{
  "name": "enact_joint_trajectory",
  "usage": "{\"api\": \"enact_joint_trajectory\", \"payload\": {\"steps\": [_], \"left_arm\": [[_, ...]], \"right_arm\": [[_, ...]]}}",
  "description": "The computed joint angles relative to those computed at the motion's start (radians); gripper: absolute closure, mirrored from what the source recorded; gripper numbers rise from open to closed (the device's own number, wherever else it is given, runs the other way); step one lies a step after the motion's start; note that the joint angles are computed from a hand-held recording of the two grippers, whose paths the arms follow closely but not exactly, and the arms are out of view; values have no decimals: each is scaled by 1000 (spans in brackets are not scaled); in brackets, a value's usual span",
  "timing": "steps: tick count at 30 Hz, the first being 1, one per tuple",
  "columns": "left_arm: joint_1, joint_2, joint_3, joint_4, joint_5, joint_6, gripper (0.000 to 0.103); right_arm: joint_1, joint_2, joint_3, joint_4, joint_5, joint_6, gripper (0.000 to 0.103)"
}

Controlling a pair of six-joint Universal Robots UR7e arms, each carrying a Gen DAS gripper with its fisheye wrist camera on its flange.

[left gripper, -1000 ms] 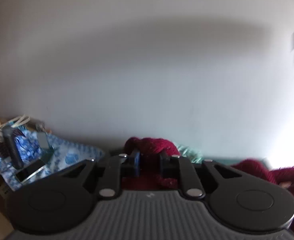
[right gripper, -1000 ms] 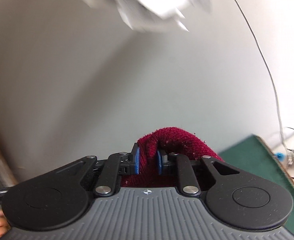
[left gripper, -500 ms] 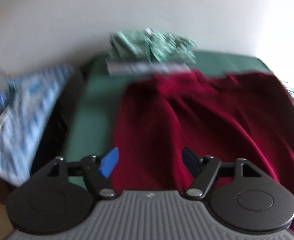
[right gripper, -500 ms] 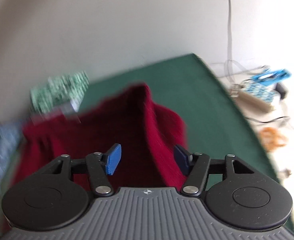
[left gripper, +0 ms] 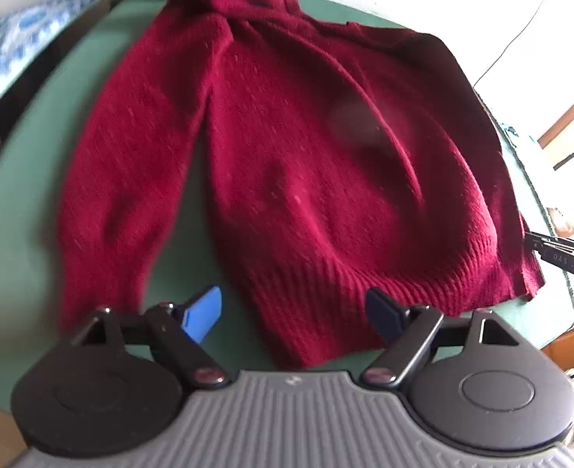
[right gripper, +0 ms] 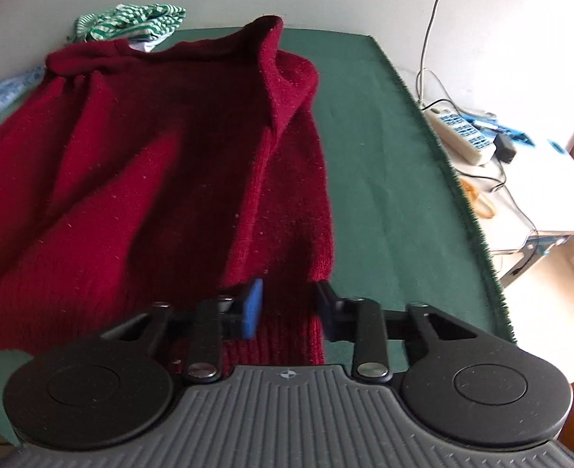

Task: Fold clothes
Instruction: 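Lay the red sweater flat on the table and open both grippers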

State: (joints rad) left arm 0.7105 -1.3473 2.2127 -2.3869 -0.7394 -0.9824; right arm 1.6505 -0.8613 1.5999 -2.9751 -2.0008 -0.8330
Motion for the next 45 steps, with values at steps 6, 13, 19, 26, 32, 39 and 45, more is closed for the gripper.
{"api": "enact_joint_trajectory", "payload": {"steps": [6,13,19,26,32,39,45], "left_arm": [[14,45,-10,-24,19,-31,24],[33,32,-14,-39,29,38,12],[67,54,-32,-70,-1,112,10],[63,110,-82,-35,80,125,101],[-97,-70,-24,182,177,-77,101],[-240,-225,40,549,98,-415,98],[-204,-162,77,639,-70,-513,97]], "right_arm": [[17,63,-132,-130,-49,-28,98],[32,48,-246,-115,-55,253,47],[11,-98,-46,312,126,381,41],[11,-63,-18,252,159,382,99],[1,-189,-7,366,317,449,99],[-3,-379,69,593,364,347,99],[14,-331,128,564,112,300,97]]}}
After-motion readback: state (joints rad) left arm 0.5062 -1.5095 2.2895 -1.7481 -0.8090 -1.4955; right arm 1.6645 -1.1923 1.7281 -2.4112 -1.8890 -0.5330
